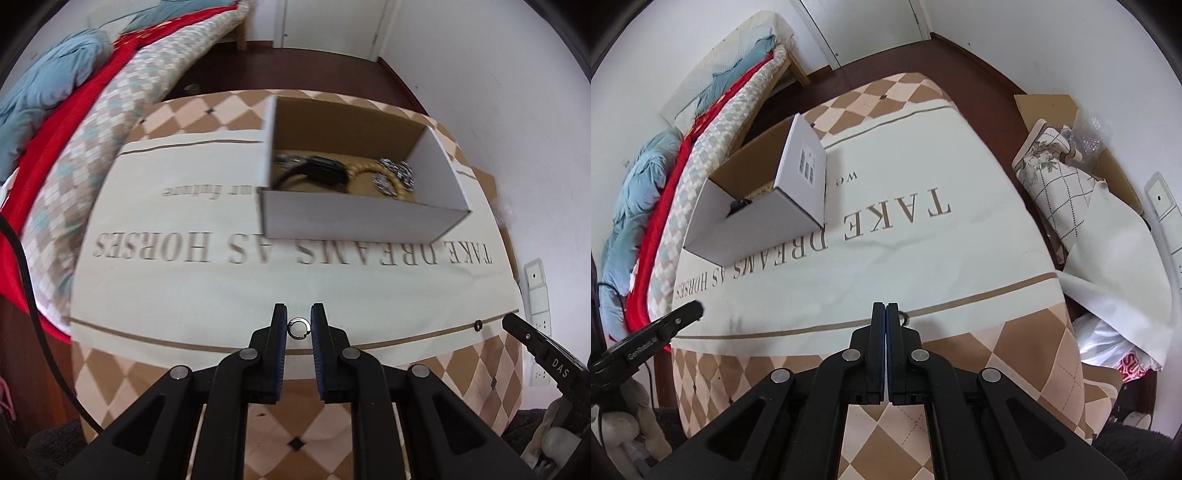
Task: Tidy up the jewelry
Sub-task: 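Carry both black rings with both tools toward the white box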
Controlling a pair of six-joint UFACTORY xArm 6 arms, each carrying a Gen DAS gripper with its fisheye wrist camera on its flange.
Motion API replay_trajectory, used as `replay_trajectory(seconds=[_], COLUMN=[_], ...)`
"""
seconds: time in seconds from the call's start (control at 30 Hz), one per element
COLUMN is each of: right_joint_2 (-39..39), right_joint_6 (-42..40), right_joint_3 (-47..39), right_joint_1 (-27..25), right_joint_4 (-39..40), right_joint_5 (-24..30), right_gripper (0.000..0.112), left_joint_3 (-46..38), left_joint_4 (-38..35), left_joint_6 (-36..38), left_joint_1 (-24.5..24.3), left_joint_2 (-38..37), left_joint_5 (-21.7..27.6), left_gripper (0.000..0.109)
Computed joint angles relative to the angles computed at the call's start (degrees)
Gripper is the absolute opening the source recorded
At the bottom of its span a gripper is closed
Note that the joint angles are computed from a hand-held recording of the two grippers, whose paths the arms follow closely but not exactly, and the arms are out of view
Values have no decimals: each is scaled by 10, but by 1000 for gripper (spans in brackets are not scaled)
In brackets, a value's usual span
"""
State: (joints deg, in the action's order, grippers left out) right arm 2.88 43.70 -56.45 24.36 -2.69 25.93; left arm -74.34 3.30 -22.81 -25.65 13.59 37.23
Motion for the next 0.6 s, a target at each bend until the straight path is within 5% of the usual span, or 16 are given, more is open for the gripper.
replay_trajectory(seconds=[0.1, 0.2, 0.27, 0.33, 0.37, 0.47, 0.6], right_joint_2=[13, 31, 38, 45, 52, 64, 72], right_joint_6=[-40, -16, -7, -8, -7, 3, 53], right_joint_3=[-11, -29, -35, -41, -48, -55, -65], right_joint_1=[0, 4, 9, 12, 15, 18, 29], right_joint_4=[38, -8, -31, -40, -48, -65, -149], right_joint_5=[12, 39, 47, 53, 63, 75, 87], right_gripper=[0, 3, 20, 51, 53, 53, 14], left_joint_3=[13, 19, 18, 18, 18, 15, 13], left_joint_4=[8, 12, 10, 6, 5, 3, 3], left_joint_6=[-7, -7, -5, -1, -1, 0, -1], left_joint_1=[8, 12, 13, 12, 12, 9, 7], left_joint_2=[-15, -21, -21, -21, -21, -19, -18], left_joint_5=[-2, -2, -1, 0, -1, -1, -1], left_gripper=[10, 10, 10, 10, 10, 10, 10])
